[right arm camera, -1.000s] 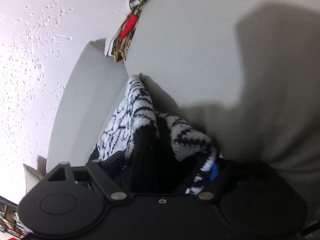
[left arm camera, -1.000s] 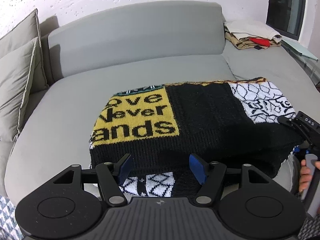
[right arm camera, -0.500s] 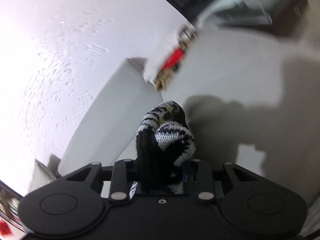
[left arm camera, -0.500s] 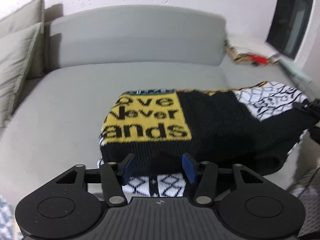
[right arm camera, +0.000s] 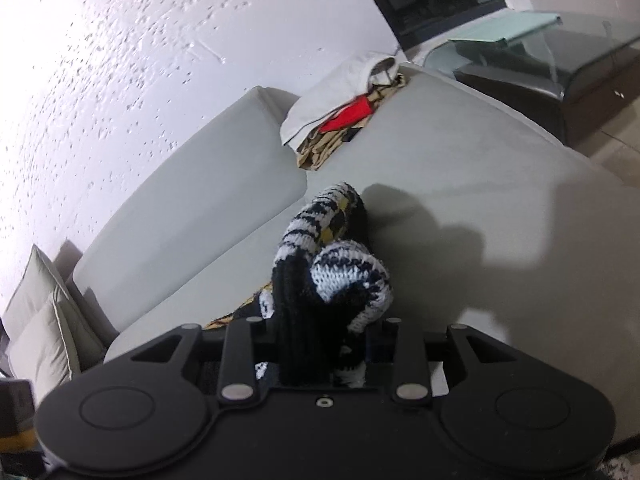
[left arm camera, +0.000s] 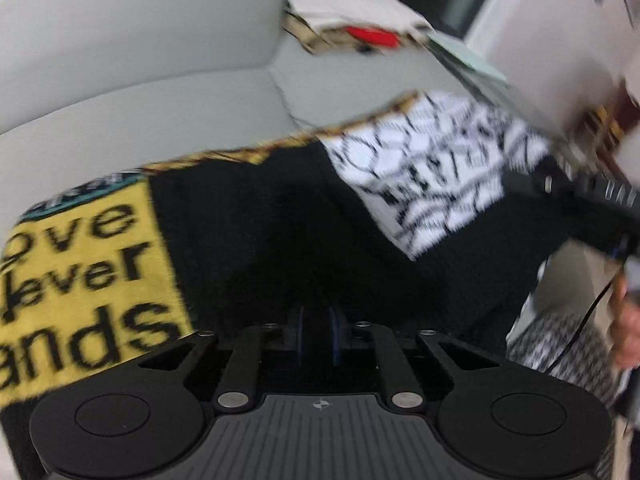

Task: Fold clothes

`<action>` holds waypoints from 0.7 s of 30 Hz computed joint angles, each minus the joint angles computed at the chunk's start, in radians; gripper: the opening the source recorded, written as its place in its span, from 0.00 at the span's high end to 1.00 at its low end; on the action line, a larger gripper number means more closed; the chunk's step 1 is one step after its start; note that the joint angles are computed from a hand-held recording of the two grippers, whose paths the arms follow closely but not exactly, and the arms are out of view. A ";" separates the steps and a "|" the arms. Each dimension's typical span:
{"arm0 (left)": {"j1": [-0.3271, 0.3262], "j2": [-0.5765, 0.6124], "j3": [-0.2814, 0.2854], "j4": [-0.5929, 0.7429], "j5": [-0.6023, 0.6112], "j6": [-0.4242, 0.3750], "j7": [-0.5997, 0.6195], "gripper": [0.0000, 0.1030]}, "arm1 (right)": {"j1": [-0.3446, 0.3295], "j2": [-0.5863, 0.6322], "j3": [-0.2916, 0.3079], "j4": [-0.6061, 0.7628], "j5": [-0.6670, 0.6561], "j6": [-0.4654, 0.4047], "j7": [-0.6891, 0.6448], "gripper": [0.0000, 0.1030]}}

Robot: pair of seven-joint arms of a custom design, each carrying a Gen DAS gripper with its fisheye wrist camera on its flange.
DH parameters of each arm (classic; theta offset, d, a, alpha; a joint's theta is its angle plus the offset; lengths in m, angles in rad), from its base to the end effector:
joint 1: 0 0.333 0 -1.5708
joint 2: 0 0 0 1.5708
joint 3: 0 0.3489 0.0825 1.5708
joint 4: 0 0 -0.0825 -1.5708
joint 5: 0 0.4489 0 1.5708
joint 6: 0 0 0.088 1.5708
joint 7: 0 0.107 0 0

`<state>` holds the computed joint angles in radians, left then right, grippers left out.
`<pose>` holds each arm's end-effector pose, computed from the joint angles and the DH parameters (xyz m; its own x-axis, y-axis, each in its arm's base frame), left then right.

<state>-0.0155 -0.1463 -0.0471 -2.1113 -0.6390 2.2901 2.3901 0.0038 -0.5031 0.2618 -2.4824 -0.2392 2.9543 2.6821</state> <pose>0.5942 -0.0517 0.5246 -0.5505 -0.8041 0.2246 -0.7589 0.3697 -0.5361 0.4654 0.1589 0.5759 -0.2825 -0.7988 -0.5312 -0.4881 0.5964 -0.6373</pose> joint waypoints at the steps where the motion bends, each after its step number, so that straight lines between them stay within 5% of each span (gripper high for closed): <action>1: -0.003 0.001 -0.002 -0.005 -0.001 0.001 0.009 0.95 | 0.000 0.008 0.004 0.016 -0.007 -0.010 -0.007 0.69; 6: -0.015 0.010 -0.009 -0.036 -0.026 0.043 0.034 0.96 | 0.002 0.076 0.061 0.153 -0.121 -0.102 -0.066 0.69; 12: 0.028 -0.053 0.054 -0.035 -0.176 -0.060 0.012 0.94 | -0.007 0.178 0.163 0.353 -0.394 -0.266 -0.039 0.69; 16: 0.077 -0.217 0.117 -0.145 -0.207 0.024 0.053 0.82 | 0.032 0.245 0.200 0.459 -0.526 -0.360 -0.046 0.69; 21: 0.132 -0.335 0.200 -0.230 -0.147 0.091 0.012 0.81 | 0.108 0.372 0.241 0.588 -0.681 -0.446 -0.072 0.69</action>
